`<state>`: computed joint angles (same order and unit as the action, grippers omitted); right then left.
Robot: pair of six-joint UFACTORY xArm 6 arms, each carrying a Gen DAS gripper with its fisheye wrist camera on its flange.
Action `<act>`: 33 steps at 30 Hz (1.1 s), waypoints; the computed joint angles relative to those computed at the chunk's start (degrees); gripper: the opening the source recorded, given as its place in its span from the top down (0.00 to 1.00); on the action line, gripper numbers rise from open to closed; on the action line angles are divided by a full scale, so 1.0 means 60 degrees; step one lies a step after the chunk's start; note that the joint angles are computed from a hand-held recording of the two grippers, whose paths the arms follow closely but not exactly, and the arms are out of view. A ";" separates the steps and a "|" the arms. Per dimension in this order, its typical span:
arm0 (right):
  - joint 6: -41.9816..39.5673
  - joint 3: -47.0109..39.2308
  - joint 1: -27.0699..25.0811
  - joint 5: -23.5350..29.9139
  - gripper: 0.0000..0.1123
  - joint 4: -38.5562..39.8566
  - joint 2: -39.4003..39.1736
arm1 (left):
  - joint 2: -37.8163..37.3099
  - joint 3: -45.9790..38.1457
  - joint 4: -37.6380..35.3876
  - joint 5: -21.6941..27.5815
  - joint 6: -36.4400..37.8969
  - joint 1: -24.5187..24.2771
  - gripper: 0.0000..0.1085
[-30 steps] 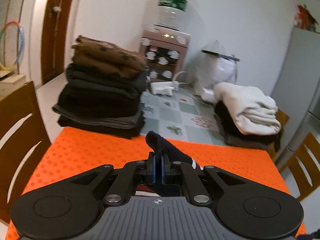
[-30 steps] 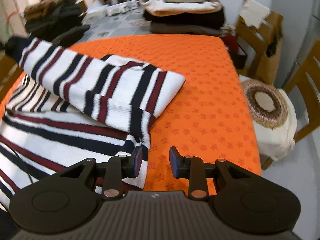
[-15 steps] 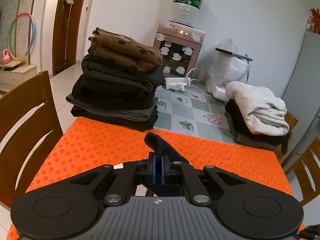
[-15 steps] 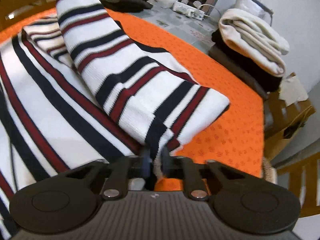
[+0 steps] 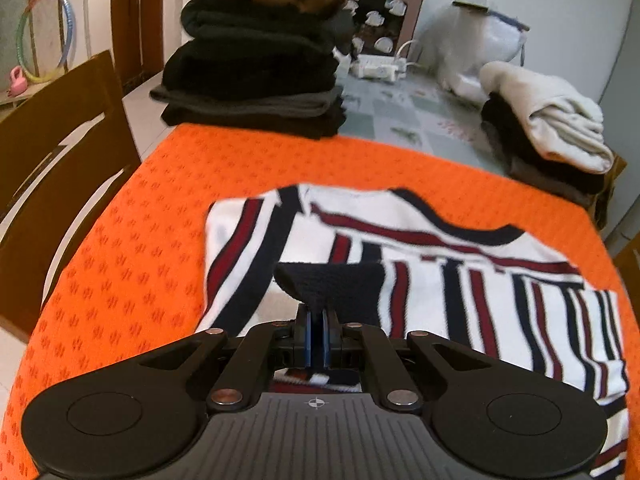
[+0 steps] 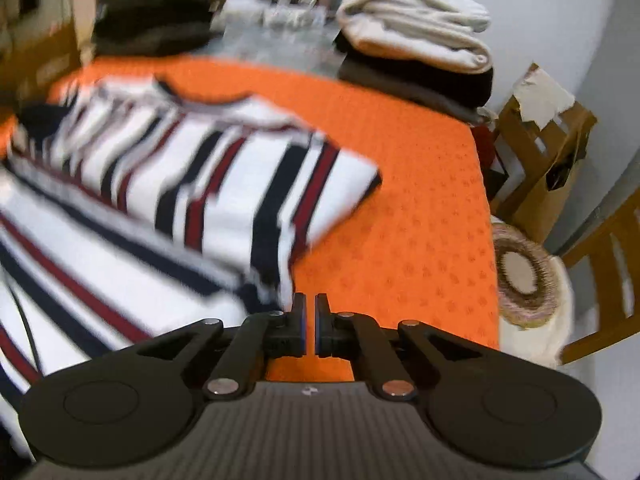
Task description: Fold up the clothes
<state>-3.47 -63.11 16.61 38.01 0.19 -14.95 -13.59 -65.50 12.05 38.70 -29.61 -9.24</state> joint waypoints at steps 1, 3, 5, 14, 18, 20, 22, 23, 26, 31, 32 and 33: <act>-0.0077 -0.0193 -0.0070 -0.0134 0.94 0.0404 0.0190 | -0.0014 0.0023 0.0053 0.0058 -0.0045 0.0001 0.93; -0.0121 -0.0617 -0.0137 -0.0338 0.94 0.1063 0.0666 | -0.0043 0.0071 0.0158 0.0176 -0.0137 0.0000 0.91; 0.0018 -0.0912 -0.0120 -0.0425 0.93 0.1453 0.1084 | -0.0101 0.0075 0.0408 0.0242 -0.0394 -0.0026 0.87; 0.1062 0.0349 0.0056 -0.0805 0.82 0.1463 0.0544 | 0.0266 -0.0570 0.0796 -0.1510 -0.0007 -0.0589 0.41; 0.1715 0.0815 -0.0026 -0.0672 0.81 0.1494 0.0010 | 0.1692 -0.1952 -0.1971 -0.1941 0.2998 -0.1214 0.35; 0.1917 0.1057 -0.0029 -0.0897 0.81 0.1488 -0.0177 | 0.2583 -0.2944 -0.3418 -0.1712 0.4483 -0.1576 0.34; 0.1977 0.1227 -0.0041 -0.1098 0.81 0.1568 -0.0298 | 0.3584 -0.4123 -0.4653 -0.1286 0.5784 -0.1905 0.34; 0.1988 0.1305 -0.0049 -0.1192 0.81 0.1624 -0.0353 | 0.4036 -0.4662 -0.4956 -0.1069 0.6158 -0.2051 0.34; 0.1820 0.1394 -0.0119 -0.1494 0.81 0.2051 -0.0366 | 0.5468 -0.6326 -0.5536 -0.0425 0.7096 -0.2435 0.34; 0.1526 0.1509 -0.0128 -0.1886 0.80 0.2711 -0.0359 | 0.7246 -0.8554 -0.5749 0.0553 0.8041 -0.2847 0.34; 0.1550 0.1522 -0.0102 -0.1926 0.80 0.2699 -0.0338 | 0.7570 -0.8984 -0.5729 0.0754 0.8197 -0.2908 0.34; 0.1579 0.1535 -0.0074 -0.1965 0.80 0.2684 -0.0316 | 0.7827 -0.9322 -0.5698 0.0900 0.8375 -0.2953 0.35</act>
<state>6.01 -53.90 16.16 26.22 16.29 -16.85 33.37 -121.42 -22.13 44.10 20.64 -26.96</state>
